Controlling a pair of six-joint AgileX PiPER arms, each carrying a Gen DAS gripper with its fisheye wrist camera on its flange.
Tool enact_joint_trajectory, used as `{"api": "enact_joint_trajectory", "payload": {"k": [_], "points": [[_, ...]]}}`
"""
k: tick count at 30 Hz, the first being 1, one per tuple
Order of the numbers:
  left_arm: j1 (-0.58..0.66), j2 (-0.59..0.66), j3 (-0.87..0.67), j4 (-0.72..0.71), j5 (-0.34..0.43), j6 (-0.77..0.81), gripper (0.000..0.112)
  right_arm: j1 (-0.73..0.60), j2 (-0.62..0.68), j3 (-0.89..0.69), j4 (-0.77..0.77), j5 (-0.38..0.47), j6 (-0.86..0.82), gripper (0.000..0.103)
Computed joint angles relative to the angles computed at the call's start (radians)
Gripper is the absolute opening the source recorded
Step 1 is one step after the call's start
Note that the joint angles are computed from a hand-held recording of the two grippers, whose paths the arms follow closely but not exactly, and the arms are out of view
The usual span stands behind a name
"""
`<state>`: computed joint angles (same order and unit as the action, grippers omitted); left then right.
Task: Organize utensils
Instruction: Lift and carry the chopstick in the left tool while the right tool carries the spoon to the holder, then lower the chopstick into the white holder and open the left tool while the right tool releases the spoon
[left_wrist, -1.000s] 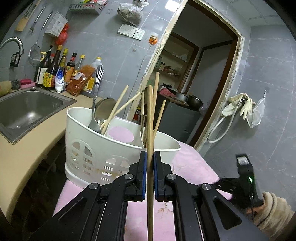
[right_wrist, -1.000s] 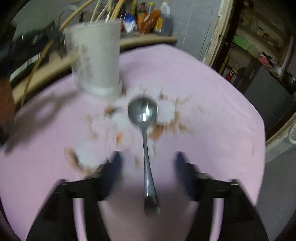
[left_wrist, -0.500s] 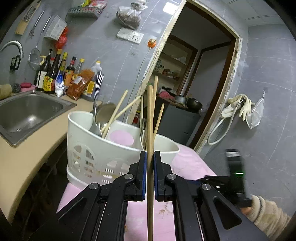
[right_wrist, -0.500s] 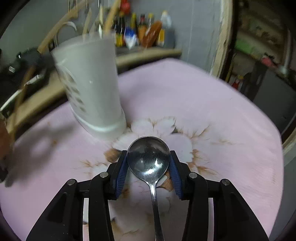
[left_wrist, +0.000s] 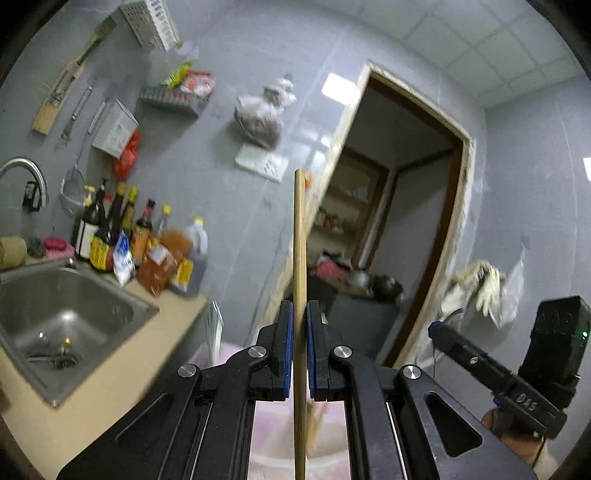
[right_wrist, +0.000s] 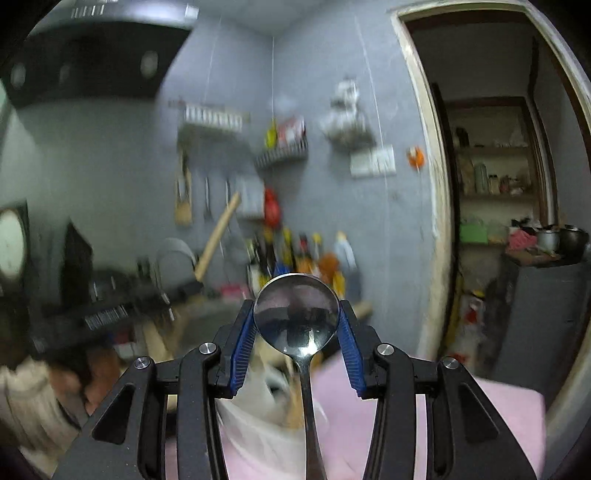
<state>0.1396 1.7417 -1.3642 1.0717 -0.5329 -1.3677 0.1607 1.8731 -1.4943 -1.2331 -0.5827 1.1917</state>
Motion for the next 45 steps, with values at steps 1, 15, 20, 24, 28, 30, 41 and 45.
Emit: {"api": "enact_joint_trajectory", "payload": {"k": [1, 15, 20, 24, 28, 30, 41, 45], "points": [[0.006, 0.015, -0.024, -0.013, 0.007, 0.001, 0.005, 0.013, 0.028, -0.037, 0.060, -0.015, -0.025, 0.040], [0.005, 0.206, -0.150, -0.420, 0.112, 0.272, 0.005, 0.117, 0.233, -0.106, 0.651, -0.096, -0.505, 0.041], [-0.036, 0.217, -0.089, -0.725, 0.101, 0.568, 0.005, 0.123, 0.258, -0.083, 0.745, -0.123, -0.614, 0.041], [-0.072, 0.223, -0.058, -0.901, 0.087, 0.764, 0.005, 0.122, 0.280, -0.078, 0.783, -0.125, -0.655, 0.041], [-0.105, 0.224, -0.017, -1.004, 0.054, 0.918, 0.005, 0.113, 0.294, -0.085, 0.779, -0.110, -0.636, 0.041], [-0.115, 0.219, 0.008, -1.008, 0.045, 0.951, 0.005, 0.109, 0.294, -0.080, 0.772, -0.106, -0.629, 0.041], [-0.156, 0.185, 0.099, -0.921, 0.086, 1.012, 0.005, 0.105, 0.270, -0.020, 0.723, -0.052, -0.617, 0.043], [-0.149, 0.183, 0.096, -0.807, 0.124, 0.912, 0.005, 0.102, 0.253, 0.010, 0.710, -0.050, -0.615, 0.043]]}}
